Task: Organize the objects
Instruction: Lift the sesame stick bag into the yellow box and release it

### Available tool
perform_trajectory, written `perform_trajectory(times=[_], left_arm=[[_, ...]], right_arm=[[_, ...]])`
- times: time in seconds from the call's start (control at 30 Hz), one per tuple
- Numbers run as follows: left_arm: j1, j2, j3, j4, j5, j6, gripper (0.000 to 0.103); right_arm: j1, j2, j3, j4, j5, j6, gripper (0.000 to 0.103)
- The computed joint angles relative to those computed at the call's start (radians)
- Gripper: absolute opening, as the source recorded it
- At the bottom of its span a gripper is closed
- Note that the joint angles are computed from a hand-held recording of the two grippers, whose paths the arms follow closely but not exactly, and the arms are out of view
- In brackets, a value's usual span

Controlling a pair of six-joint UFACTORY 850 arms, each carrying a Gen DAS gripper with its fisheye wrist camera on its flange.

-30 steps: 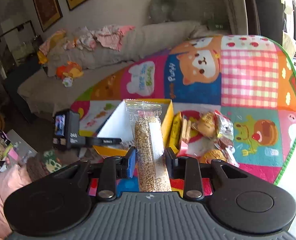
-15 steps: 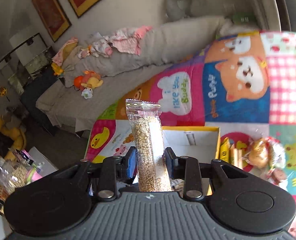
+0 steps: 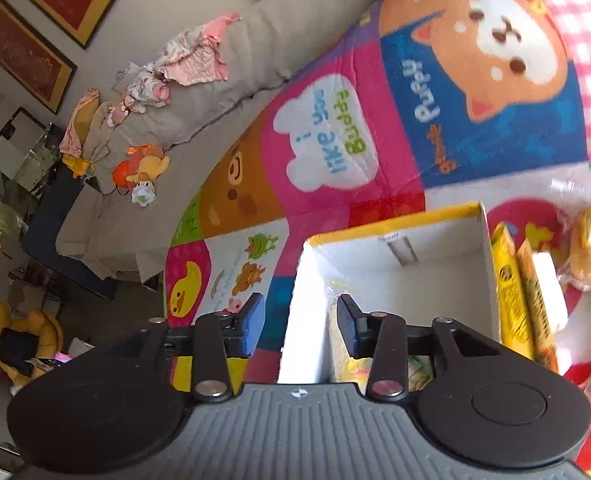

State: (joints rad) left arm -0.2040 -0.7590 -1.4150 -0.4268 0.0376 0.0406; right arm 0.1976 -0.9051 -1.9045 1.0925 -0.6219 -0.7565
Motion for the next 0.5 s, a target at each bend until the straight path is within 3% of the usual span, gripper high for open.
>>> perform_trajectory(times=[0.1,0.3,0.5], left_arm=[[-0.002,0.001,0.002,-0.094,0.006,0.092,0.016],[-0.003,0.002,0.005,-0.078,0.011,0.076,0.016],[-0.005,0.001,0.004,-0.200,0.013,0.194,0.016]], right_arm=[[-0.011,0.054,0.068,0.073,0.063,-0.135,0.053],[-0.065,0.155,0.197,0.170,0.227,-0.352,0.063],[-0.138,0.198,0.286,0.159,0.342,-0.363,0.070]])
